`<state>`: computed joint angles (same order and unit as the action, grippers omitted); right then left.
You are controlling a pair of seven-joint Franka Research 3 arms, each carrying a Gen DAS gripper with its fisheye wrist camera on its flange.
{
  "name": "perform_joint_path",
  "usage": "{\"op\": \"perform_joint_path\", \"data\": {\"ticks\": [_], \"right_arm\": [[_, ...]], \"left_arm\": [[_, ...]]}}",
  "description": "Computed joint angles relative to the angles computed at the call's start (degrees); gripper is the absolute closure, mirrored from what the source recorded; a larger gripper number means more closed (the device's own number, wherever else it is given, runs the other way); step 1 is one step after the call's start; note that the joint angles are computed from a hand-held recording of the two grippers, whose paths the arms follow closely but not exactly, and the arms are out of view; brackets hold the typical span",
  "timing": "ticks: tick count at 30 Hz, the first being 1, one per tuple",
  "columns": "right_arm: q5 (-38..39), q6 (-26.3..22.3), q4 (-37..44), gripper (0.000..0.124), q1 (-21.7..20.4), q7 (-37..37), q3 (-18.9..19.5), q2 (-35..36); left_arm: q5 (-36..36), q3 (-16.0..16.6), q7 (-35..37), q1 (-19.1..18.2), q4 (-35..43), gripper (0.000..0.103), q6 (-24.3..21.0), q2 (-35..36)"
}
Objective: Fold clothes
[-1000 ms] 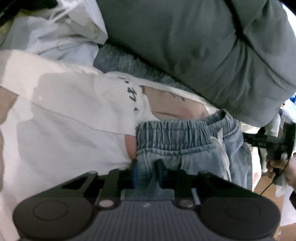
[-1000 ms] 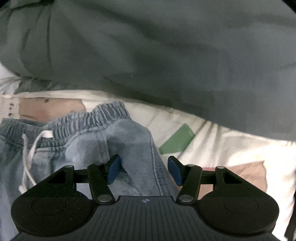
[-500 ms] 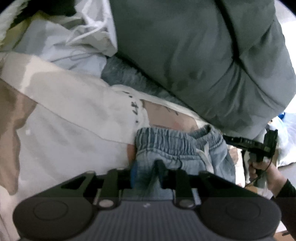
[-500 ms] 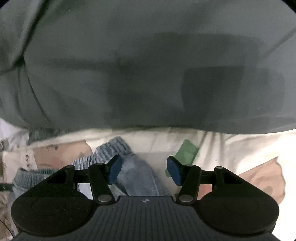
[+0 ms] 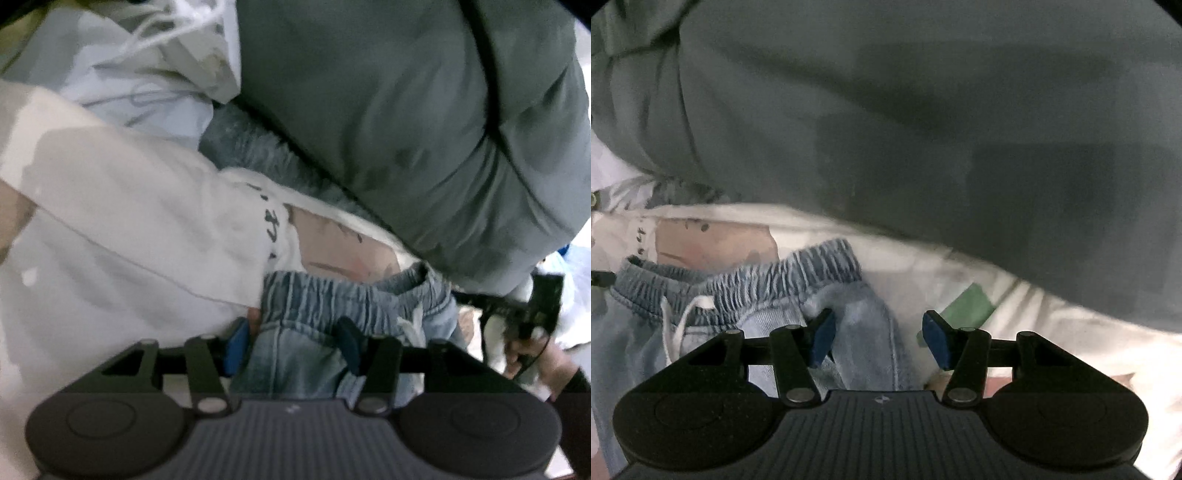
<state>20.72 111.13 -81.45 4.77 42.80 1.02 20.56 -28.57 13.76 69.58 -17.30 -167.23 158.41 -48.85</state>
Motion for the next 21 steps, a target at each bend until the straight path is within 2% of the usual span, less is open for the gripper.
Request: {"op": "perform_joint_path", "data": {"ticks": [3, 5, 9, 13, 16, 18, 21], "right_arm": [[1.52, -2.09, 4.43, 0.064, -0.38, 2.18, 0.23, 2.24], [2.17, -1.72, 4.69, 0.064, -0.1, 3.64, 0.55, 3.25], [-0.74, -2.33, 5.1, 0.064, 1.34, 3.1, 0.79, 4.5], [-2.87, -3.75, 5.38, 0.066, 2.16, 2.97, 0.65, 5.2], [-4.97, -2.22, 3.23, 0.067, 3.32, 2.01, 0.63, 4.44], [-6.2, 0.54, 0.28, 0.068, 4.23, 0.68, 0.81, 3.24], [-7.08, -0.28, 0.24, 0.081, 4.42, -1.83, 0.99, 2.79]], "left_arm": [[1.45, -0.61, 1.59, 0.05, 0.56, 0.056, -0.97, 0.78], [3.52, -1.73, 2.96, 0.79, 1.33, 0.057, -2.5, 1.51], [5.6, -2.9, 5.28, 1.67, 2.67, 0.058, -5.31, 2.45], [5.55, -4.23, 5.26, 2.6, 3.14, 0.058, -6.04, 3.14], [6.02, -5.25, 4.56, 3.36, 3.67, 0.059, -6.87, 3.52], [6.29, -5.71, 3.98, 3.9, 4.05, 0.064, -7.55, 3.68], [7.02, -6.93, 2.3, 5.06, 3.92, 0.072, -8.41, 2.82]]}}
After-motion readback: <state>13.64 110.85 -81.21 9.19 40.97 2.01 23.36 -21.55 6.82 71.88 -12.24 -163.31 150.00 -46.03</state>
